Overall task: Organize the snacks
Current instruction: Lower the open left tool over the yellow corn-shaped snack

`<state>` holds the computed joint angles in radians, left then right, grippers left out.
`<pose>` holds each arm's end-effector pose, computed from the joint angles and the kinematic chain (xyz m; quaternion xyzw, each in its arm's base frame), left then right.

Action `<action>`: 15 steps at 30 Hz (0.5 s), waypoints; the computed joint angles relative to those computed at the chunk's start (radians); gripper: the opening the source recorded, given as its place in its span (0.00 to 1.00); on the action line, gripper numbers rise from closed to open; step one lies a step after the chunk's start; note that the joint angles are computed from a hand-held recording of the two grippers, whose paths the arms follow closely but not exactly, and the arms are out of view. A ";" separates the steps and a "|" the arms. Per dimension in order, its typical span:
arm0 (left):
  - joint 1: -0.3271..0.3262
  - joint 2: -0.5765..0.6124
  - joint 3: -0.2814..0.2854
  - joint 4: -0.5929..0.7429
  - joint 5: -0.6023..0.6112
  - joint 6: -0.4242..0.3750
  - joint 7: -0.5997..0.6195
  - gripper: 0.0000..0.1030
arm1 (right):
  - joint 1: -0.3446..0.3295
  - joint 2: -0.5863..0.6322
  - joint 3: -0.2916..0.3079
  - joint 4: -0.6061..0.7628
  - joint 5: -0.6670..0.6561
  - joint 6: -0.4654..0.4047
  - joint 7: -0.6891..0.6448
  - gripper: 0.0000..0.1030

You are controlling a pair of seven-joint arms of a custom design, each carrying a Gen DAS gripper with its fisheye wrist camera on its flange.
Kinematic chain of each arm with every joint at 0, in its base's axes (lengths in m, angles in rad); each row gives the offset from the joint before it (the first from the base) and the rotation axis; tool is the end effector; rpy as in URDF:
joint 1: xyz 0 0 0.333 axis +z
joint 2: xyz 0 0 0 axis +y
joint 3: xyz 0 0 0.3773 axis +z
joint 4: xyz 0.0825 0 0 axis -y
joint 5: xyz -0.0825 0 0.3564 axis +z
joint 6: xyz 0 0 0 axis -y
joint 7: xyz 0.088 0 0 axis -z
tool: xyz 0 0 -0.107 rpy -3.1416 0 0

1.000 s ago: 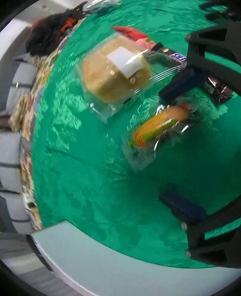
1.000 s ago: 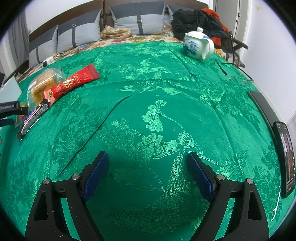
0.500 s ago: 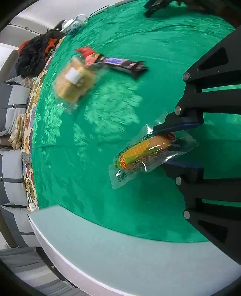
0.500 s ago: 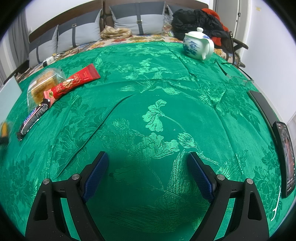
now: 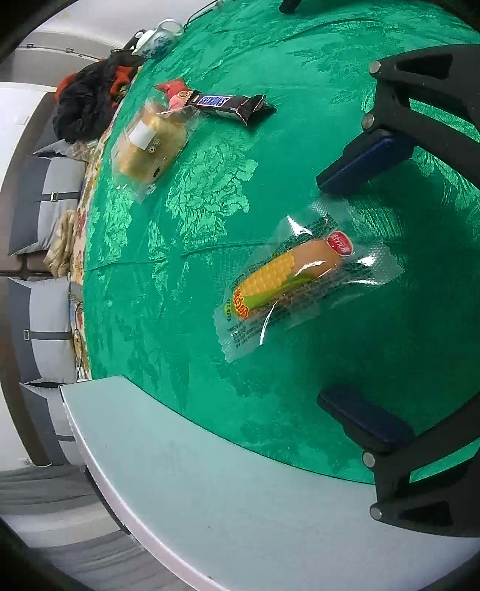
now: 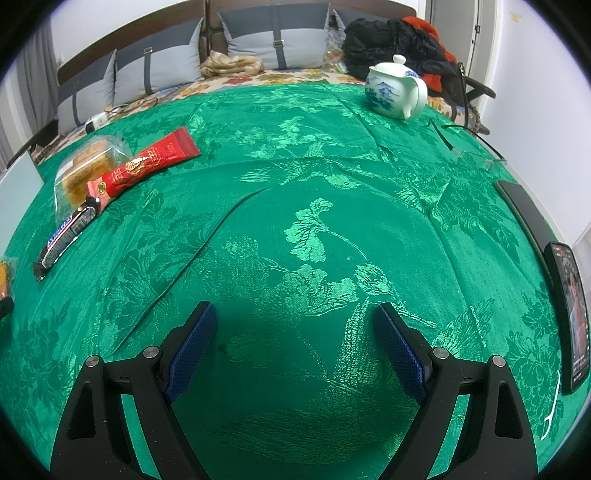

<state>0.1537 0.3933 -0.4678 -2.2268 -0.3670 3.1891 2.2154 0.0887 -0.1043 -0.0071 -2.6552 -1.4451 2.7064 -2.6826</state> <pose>0.5825 -0.1304 0.3530 -0.4852 0.8193 -0.2627 0.1561 0.3840 0.0659 0.3578 -0.4257 0.8428 -0.2969 0.1429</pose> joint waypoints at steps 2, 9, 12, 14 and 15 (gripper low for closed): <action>0.006 0.002 -0.006 0.001 0.001 0.001 0.002 1.00 | 0.000 0.000 0.000 0.000 0.000 0.000 0.000 0.87; 0.004 0.004 -0.003 0.004 0.003 -0.001 -0.001 1.00 | 0.000 0.001 0.000 0.000 -0.001 0.000 0.001 0.87; 0.005 0.005 -0.004 0.004 0.004 -0.001 0.000 1.00 | 0.000 0.001 -0.001 0.000 -0.001 0.000 0.001 0.87; 0.006 0.005 -0.004 0.005 0.004 -0.001 0.000 1.00 | 0.000 0.000 0.000 0.000 0.000 0.000 0.000 0.87; 0.006 0.005 -0.004 0.005 0.004 -0.001 0.000 1.00 | 0.000 0.001 -0.001 0.000 -0.001 0.000 0.000 0.87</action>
<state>0.1593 0.3985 -0.4721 -2.2221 -0.3630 3.1884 2.2149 0.0888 -0.1036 -0.0077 -2.6550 -1.4457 2.7062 -2.6823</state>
